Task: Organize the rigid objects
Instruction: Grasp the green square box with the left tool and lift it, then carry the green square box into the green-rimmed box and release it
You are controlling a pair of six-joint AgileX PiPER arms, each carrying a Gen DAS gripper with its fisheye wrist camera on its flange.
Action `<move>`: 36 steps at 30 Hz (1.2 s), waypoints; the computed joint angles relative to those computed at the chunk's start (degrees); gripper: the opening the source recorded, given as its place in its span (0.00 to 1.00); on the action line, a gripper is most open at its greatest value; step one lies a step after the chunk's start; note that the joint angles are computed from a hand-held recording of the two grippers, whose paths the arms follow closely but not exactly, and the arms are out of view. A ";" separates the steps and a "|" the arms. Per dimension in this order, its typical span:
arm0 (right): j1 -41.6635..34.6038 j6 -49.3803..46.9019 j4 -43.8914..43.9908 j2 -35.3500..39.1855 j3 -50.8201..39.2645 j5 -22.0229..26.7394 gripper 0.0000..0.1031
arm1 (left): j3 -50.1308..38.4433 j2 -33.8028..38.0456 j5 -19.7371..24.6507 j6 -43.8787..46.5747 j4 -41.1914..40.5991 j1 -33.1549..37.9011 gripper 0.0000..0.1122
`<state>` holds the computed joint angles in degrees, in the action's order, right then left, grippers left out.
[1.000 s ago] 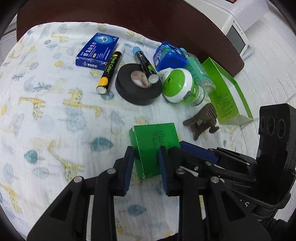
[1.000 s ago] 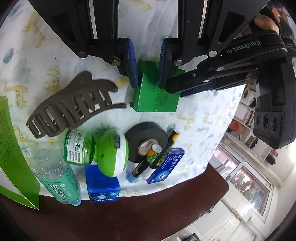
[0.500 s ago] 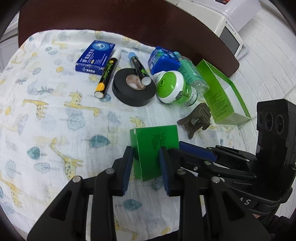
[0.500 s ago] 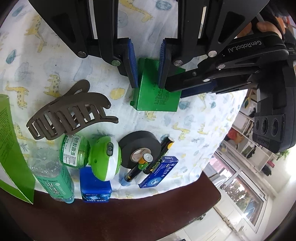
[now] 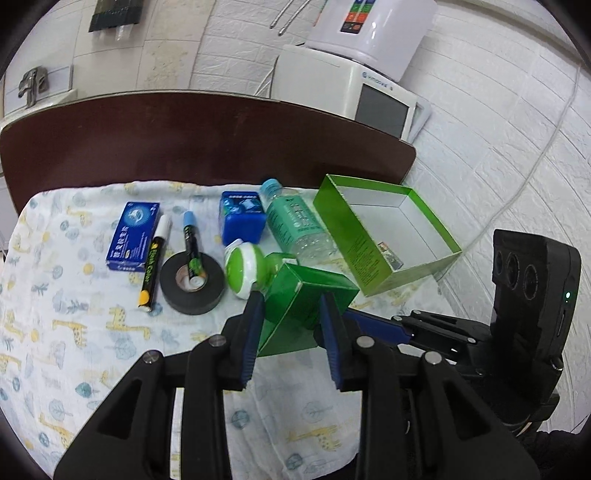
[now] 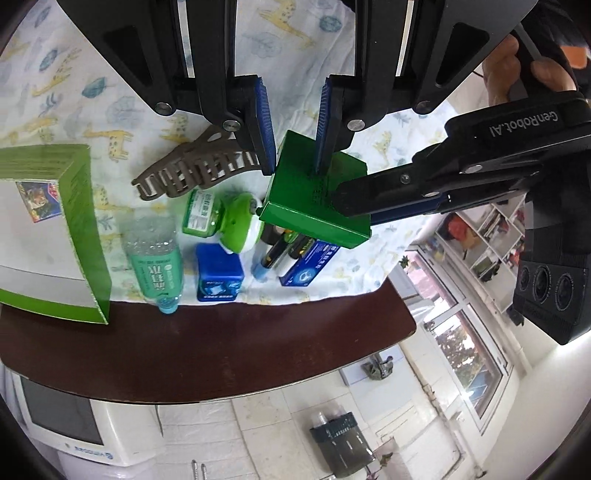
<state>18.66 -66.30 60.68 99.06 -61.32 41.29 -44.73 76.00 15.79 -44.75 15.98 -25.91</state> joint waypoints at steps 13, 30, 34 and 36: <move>-16.71 -6.11 5.68 -1.24 -3.04 2.91 0.24 | -27.68 20.04 7.43 10.51 -3.89 -8.00 0.25; -27.41 -1.21 3.16 12.55 -18.47 5.61 0.24 | -62.87 45.55 22.98 29.18 -21.51 -7.02 0.25; -27.63 0.25 1.70 15.08 -20.92 6.09 0.24 | -66.64 48.62 25.03 29.81 -22.70 -6.45 0.25; -27.64 0.98 0.96 16.22 -21.97 6.30 0.24 | -68.17 49.93 26.09 30.12 -23.48 -6.06 0.25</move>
<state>-8.98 -65.32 61.64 115.28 -83.29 47.59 -112.90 125.93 41.89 -14.63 -7.50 -31.96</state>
